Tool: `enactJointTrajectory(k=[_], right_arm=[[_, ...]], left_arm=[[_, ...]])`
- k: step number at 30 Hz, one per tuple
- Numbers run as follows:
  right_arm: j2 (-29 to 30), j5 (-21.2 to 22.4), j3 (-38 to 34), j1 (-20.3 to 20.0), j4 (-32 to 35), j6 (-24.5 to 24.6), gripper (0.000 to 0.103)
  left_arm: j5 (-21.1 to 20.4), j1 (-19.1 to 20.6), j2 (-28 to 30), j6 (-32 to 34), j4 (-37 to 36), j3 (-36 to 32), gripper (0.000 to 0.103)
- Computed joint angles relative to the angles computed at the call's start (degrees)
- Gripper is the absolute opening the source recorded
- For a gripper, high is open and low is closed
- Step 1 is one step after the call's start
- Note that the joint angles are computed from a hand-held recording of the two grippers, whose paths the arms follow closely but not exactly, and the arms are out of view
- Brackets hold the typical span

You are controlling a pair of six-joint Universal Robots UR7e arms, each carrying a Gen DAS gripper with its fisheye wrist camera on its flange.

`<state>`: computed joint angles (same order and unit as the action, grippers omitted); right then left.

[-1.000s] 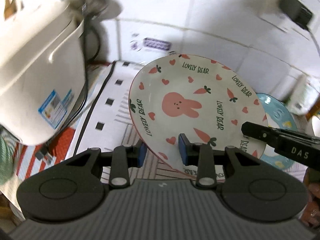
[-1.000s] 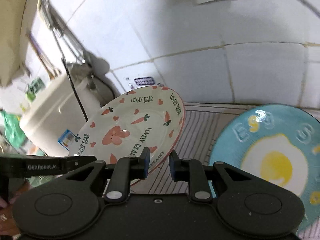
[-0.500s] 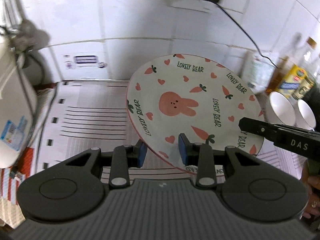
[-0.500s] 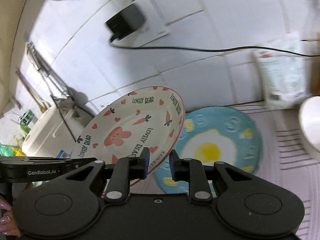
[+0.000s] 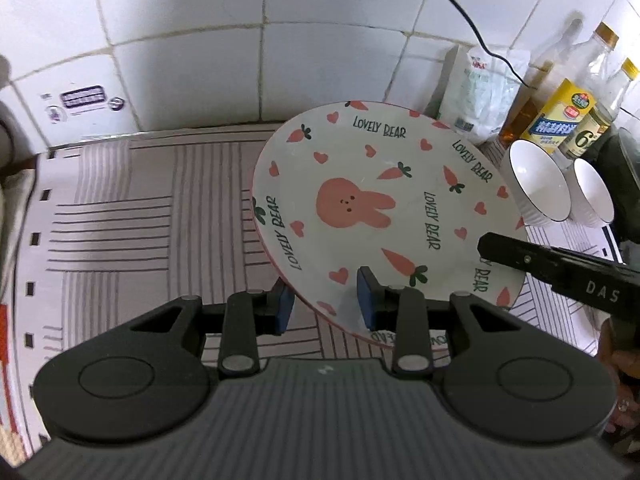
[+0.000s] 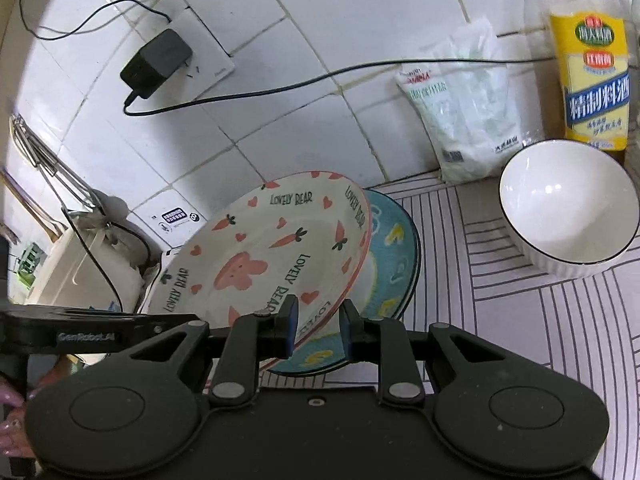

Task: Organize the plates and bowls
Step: 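Lift the pink-rabbit plate and lower it onto the blue egg plate, then open both grippers and withdraw from the plate stack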

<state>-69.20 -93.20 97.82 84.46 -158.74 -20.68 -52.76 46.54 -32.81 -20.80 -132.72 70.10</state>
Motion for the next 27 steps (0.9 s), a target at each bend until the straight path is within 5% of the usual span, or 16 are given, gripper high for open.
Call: enactJointTrajectory(k=[17,27], right_arm=[[3.11,-1.73,-4.07,-1.19,4.16,2.18,0.028],[4.52,-7.13,-5.02,0.89,4.71,0.91,0.028]], left_arm=[[-5.55,3.05,4.49,-4.87,8.83,-8.26,0.033],[-6.27,3.55,5.01,-6.27,11.55,-9.78,0.033]])
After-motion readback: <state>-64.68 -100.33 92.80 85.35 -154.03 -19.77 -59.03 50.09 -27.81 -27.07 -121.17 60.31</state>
